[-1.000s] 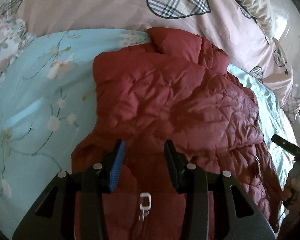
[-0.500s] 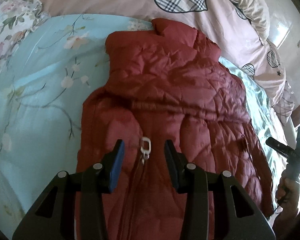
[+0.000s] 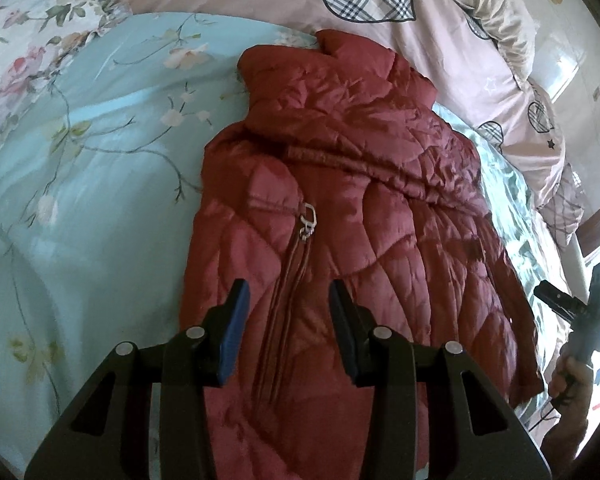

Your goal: Fold large clothes

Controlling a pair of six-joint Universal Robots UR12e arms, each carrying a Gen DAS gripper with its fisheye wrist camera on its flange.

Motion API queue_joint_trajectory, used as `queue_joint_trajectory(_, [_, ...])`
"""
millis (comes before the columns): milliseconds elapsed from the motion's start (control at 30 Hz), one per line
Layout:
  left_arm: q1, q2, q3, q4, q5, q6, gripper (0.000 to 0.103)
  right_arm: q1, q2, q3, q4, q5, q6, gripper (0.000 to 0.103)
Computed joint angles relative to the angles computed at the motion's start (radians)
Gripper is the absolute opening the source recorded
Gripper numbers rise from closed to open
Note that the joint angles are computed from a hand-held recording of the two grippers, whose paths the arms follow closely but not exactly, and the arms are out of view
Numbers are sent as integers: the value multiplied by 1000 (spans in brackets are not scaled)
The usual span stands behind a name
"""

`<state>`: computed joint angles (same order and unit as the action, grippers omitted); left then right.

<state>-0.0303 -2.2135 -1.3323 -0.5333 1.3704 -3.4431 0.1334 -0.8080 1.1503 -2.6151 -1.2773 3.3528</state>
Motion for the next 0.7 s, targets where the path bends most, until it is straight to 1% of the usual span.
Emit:
queue_joint_trajectory(33, [-1, 6, -10, 3, 3, 1, 39, -1, -6, 11, -7, -2, 4, 73])
queue_joint_trajectory(100, [-2, 18, -31, 4, 10, 6, 39, -5, -20, 40, -28, -5, 16, 75])
queue_joint_trajectory(267, [-5, 42, -75, 7, 26, 14, 39, -12, -51, 98, -39, -31, 27, 75])
queue_joint_trajectory(400, [-2, 56, -103, 16, 17, 4, 39, -11, -68, 131, -17, -44, 23, 75])
queue_joint_trajectory(467, [-2, 62, -114, 22, 17, 3, 40, -10, -73, 143, -6, -35, 14, 75])
queue_joint_trajectory(567, [-2, 69, -126, 30, 8, 3, 52, -6, -76, 153, 13, -30, 7, 75])
queue_joint_trajectory(700, [-6, 79, -144, 39, 16, 22, 53, -5, -79, 165, 37, -15, -2, 75])
